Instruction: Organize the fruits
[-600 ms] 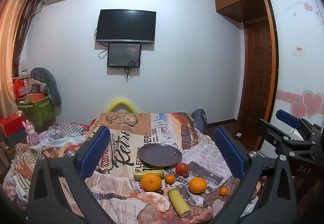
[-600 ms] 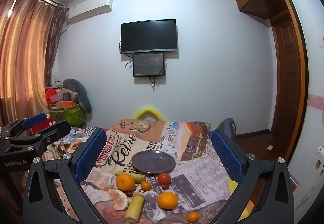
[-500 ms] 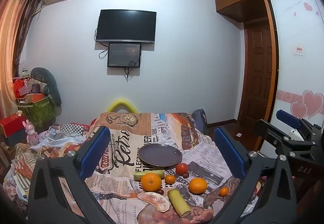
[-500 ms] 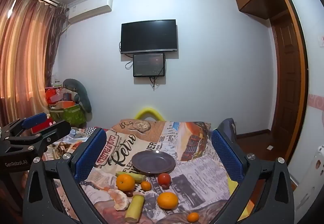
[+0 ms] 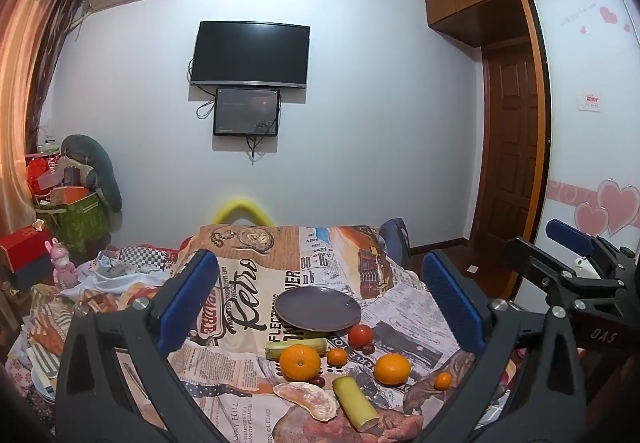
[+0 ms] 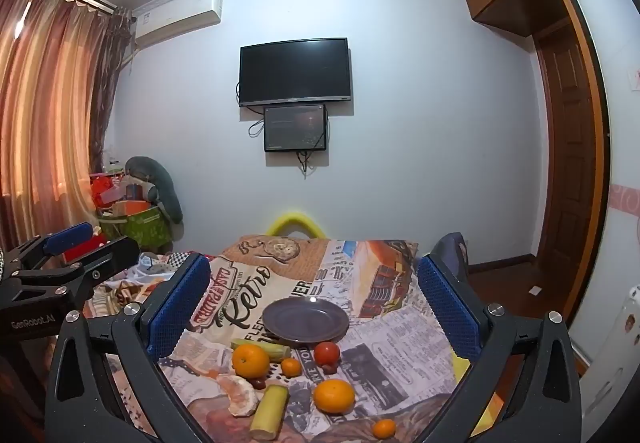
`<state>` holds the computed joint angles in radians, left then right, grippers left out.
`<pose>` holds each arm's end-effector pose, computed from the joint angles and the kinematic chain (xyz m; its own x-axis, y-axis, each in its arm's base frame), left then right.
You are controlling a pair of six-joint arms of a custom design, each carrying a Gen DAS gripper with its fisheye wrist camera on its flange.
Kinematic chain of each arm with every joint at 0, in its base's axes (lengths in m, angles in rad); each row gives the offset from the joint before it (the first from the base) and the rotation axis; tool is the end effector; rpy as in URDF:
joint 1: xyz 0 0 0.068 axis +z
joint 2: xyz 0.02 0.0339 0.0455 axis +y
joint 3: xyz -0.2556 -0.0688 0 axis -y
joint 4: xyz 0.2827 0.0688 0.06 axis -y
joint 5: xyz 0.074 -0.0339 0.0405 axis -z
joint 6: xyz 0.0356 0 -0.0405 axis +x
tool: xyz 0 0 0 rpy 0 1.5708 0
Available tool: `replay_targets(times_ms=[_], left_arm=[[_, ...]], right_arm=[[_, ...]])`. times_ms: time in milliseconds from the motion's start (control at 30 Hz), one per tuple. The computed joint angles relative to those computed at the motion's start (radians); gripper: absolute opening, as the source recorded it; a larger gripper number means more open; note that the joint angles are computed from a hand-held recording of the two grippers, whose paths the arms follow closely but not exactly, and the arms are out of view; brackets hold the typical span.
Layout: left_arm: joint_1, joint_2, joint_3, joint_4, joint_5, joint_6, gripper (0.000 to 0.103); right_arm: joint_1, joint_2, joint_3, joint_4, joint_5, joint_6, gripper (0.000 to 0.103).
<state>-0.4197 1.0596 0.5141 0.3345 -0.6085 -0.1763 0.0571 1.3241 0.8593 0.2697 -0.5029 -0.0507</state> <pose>0.2537 -0.0909 0.2194 -0.1574 -0.0873 -0.9837 -0.2069 0.9769 -0.0536 0.3388 0.0366 0.2679 -0.1668 -0.0540 -0.9845 -0.5312 0.8461 0.0436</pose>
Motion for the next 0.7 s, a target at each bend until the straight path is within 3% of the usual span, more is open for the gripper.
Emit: replay_targets(times_ms=[700], left_arm=[[-0.002, -0.003, -0.005, 0.009, 0.001, 0.002, 0.103]], right_arm=[[0.000, -0.002, 0.003, -0.011, 0.002, 0.006, 0.103]])
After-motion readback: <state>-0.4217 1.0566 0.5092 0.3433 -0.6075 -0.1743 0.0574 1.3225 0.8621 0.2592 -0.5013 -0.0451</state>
